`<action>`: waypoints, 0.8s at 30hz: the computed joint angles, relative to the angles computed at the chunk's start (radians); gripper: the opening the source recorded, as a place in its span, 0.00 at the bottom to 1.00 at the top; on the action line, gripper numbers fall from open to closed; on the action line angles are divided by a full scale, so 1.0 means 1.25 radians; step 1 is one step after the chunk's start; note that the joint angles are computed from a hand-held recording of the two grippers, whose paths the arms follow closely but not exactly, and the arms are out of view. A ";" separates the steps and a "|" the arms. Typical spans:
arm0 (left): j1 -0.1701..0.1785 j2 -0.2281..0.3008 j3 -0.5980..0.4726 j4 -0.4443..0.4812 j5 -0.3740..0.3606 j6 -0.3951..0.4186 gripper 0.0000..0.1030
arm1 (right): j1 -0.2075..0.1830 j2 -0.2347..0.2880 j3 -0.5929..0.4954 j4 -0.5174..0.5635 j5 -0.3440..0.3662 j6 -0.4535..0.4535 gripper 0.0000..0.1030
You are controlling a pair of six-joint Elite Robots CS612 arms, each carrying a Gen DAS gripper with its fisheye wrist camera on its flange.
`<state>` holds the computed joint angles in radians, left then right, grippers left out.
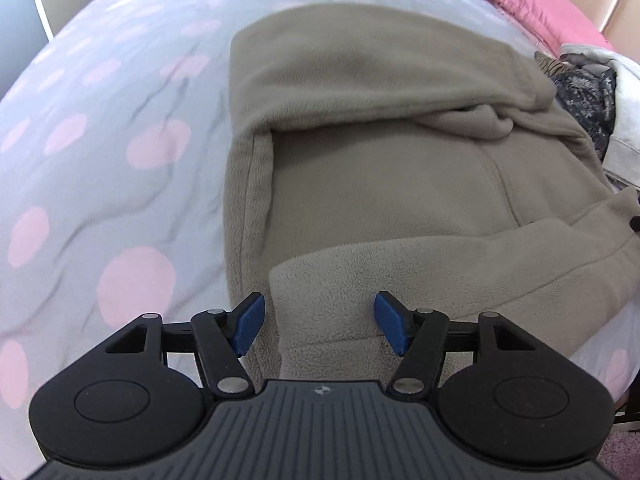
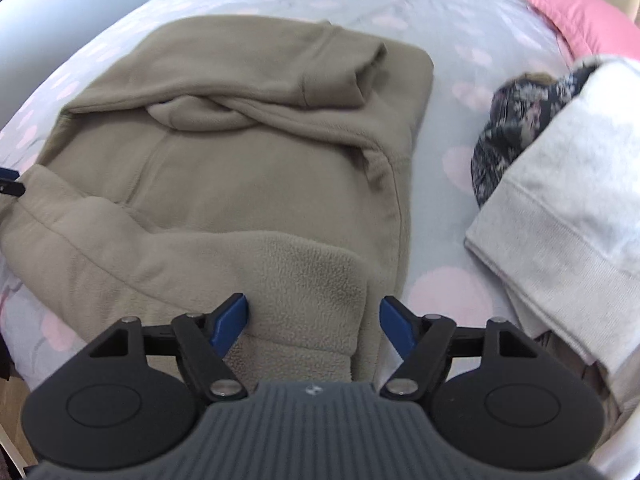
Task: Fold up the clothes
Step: 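Lay the hem over the hood with both grippers and release, then grasp the folded hoodie edge with both grippers and lift it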
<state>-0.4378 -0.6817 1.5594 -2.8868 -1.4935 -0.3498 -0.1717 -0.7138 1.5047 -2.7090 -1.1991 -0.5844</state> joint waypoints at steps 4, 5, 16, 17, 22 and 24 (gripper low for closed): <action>0.003 0.019 -0.025 0.048 -0.018 -0.016 0.59 | 0.001 0.026 -0.038 0.072 0.002 0.025 0.72; 0.003 0.023 -0.027 0.048 -0.019 -0.017 0.59 | 0.002 0.030 -0.042 0.079 0.000 0.021 0.72; -0.009 0.027 -0.034 0.048 0.008 0.023 0.44 | 0.016 0.036 -0.037 0.062 -0.013 -0.061 0.46; -0.013 0.026 -0.032 0.044 0.017 0.033 0.42 | 0.018 0.034 -0.034 0.054 -0.018 -0.069 0.45; -0.035 0.016 -0.015 0.015 0.089 0.066 0.22 | 0.027 0.018 -0.002 -0.013 -0.042 -0.091 0.25; -0.039 0.007 0.002 -0.010 0.110 0.056 0.19 | 0.028 0.009 0.018 -0.057 -0.048 -0.094 0.23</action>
